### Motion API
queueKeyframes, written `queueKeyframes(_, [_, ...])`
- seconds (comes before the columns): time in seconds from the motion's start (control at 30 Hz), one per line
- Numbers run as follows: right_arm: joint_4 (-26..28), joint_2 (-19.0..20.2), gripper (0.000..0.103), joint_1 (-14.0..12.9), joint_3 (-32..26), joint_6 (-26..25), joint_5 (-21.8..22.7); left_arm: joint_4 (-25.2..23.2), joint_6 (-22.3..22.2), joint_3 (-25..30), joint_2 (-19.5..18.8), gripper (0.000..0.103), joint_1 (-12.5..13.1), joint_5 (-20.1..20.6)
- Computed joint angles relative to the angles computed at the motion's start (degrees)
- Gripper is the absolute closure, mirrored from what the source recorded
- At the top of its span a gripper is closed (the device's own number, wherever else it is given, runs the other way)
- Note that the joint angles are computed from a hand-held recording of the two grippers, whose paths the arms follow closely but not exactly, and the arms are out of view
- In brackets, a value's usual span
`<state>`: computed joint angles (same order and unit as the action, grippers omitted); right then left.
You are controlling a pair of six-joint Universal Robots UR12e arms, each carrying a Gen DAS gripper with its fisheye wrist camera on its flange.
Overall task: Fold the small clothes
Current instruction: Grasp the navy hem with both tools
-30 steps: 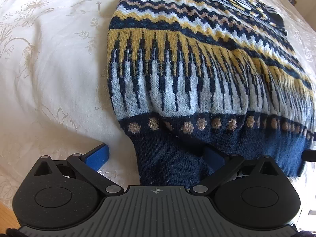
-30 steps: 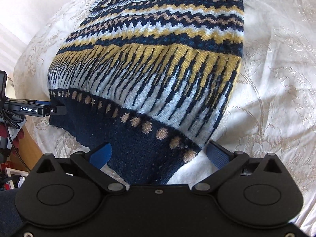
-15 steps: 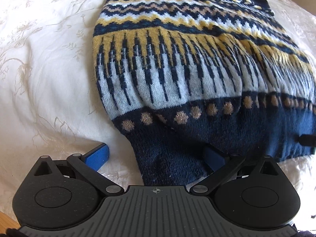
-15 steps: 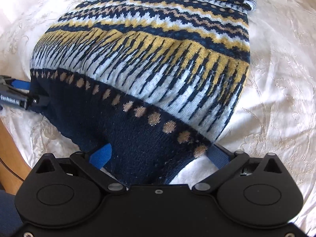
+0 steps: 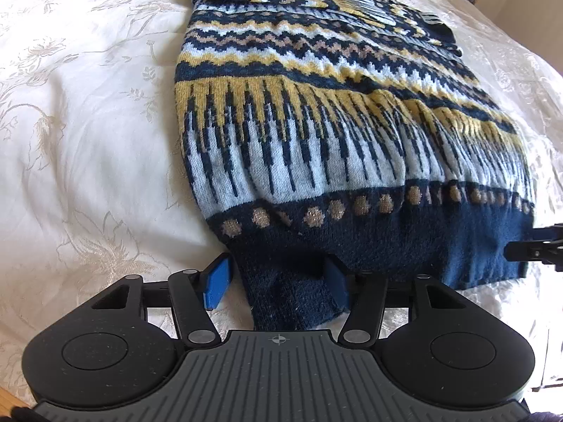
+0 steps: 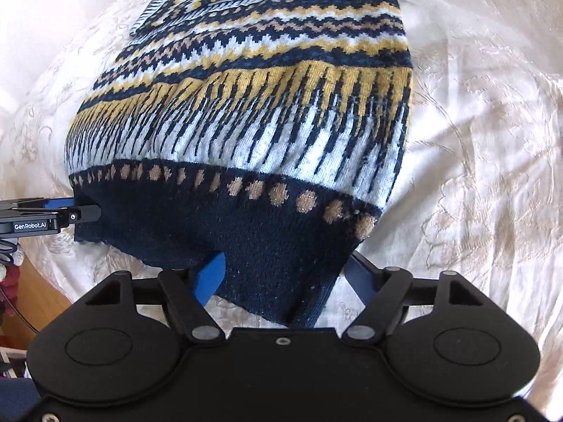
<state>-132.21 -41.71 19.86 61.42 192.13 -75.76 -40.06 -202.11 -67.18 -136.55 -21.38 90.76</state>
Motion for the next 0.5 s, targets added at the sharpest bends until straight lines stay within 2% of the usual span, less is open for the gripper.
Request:
queueKeyframes(0.1, [-0.39, 0.15, 0.029, 0.07, -0.07, 1.91, -0.03, 1.01, 0.11, -0.01, -0.17, 0.059, 0.15, -0.99])
queueKeyframes(0.17, [-0.53, 0.25, 0.036, 0.02, -0.14, 3.18, 0.43, 1.58, 0.5, -0.09, -0.18, 0.068, 0.09, -1.08])
queueKeyframes(0.2, [-0.39, 0.31, 0.046, -0.11, -0.19, 3.98, 1.23, 1.59, 0.65, 0.23, -0.42, 0.076, 0.01, -0.91])
queueKeyframes(0.23, [0.08, 0.41, 0.068, -0.27, -0.38, 4.73, 2.23, 1.57, 0.63, 0.16, -0.35, 0.085, 0.08, -1.24])
queueKeyframes(0.27, [0.9, 0.5, 0.083, -0.4, -0.68, 5.31, 2.93, 1.89, 0.4, -0.22, -0.12, 0.088, 0.27, -2.08])
queueKeyframes(0.3, [0.98, 0.5, 0.09, -0.51, -0.7, 6.22, 3.61, 2.24, -0.03, -0.59, 0.15, 0.09, 0.39, -2.49])
queueKeyframes(0.33, [0.16, 0.27, 0.09, -0.52, -0.27, 7.05, 3.73, 2.74, -0.42, -0.93, 0.4, 0.093, 0.49, -2.78])
queueKeyframes(0.5, [-5.32, -1.65, 0.09, -1.07, 2.93, 10.95, 5.86, 6.81, -1.65, -3.06, 2.03, 0.094, 0.82, -4.39])
